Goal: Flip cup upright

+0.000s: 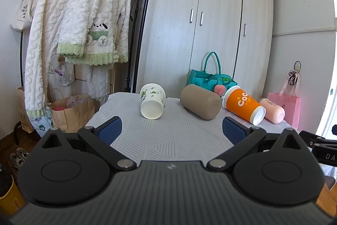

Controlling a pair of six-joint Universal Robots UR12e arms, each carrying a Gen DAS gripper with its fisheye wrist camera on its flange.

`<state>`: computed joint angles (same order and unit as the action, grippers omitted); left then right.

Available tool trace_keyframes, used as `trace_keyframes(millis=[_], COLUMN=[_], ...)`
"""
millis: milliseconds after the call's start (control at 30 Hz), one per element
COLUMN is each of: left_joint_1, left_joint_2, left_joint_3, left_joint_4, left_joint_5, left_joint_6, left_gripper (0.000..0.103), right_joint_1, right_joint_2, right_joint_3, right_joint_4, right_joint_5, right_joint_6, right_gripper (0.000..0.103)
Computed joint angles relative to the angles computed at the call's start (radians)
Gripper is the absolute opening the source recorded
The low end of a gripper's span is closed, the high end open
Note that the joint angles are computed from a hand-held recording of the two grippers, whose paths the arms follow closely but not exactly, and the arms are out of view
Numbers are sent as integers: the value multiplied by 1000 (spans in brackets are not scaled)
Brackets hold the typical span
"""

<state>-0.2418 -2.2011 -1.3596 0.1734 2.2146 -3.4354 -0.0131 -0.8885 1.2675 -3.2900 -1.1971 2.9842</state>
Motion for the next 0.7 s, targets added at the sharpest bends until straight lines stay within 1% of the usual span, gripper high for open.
trace_keyframes(millis=[700], left_joint_1=[-4], left_joint_2=[-2], left_joint_3=[1], left_joint_4=[-1], left_joint_5=[11], left_joint_6=[10], left_gripper=[103], right_joint_1=[-2], right_joint_2=[-3], right_joint_3=[1], right_joint_4=[22], right_joint_5=[2], right_joint_6=[2], right_gripper=[103])
